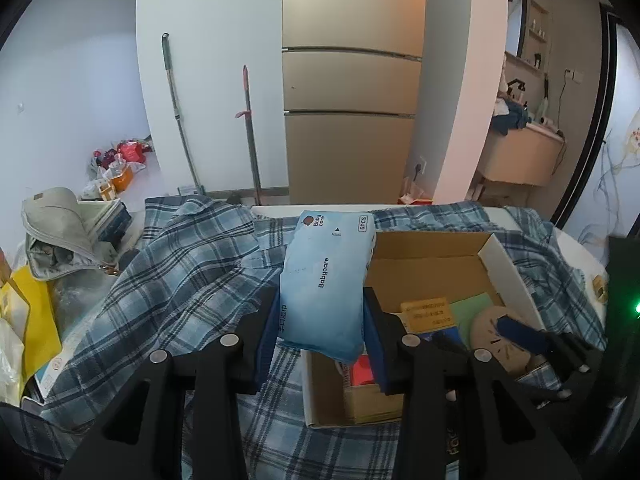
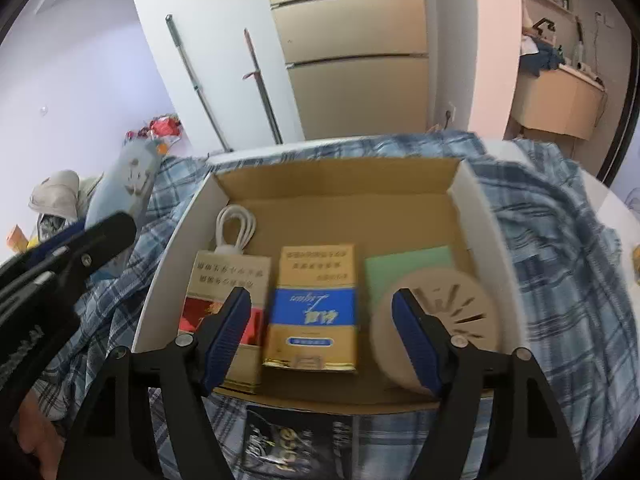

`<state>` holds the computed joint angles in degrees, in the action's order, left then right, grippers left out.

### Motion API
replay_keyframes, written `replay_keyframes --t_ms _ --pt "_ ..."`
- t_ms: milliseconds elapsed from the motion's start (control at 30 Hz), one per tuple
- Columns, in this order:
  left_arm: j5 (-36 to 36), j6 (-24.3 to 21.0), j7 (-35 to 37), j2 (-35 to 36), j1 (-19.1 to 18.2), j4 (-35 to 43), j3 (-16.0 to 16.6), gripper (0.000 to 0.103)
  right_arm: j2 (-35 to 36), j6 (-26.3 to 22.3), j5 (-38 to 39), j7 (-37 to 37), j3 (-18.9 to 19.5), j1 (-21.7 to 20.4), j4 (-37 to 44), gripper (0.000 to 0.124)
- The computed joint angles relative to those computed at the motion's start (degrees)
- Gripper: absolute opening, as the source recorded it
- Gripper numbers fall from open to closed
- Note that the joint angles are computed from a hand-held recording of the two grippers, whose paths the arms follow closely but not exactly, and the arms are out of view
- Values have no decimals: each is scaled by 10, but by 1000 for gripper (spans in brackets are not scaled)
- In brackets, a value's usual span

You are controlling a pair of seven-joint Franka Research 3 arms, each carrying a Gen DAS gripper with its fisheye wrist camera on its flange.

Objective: Organize soft objects
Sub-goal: 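Lower both packs into the box and open both grippers, then withdraw both grippers and move toward the black pack and earphones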

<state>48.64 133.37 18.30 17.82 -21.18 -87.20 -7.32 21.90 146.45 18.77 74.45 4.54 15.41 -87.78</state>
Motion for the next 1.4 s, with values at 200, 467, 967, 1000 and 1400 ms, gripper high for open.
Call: replay_keyframes --t_ms 200,467,967,1000,1400 --pt "-31 67 31 8 15 -10 -9 41 -7 71 -68 77 -47 6 -8 73" --pt "-125 61 107 58 12 36 -10 41 31 -4 -47 37 -21 -30 54 73" --pt "-45 55 41 22 -14 8 16 80 0 48 -28 27 -20 -34 15 73" --pt "-14 56 23 12 -22 1 21 82 -8 58 -20 18 -16 -38 8 73" --pt "256 20 -174 -125 -39 -82 -31 87 -141 170 150 -155 19 -64 -123 84"
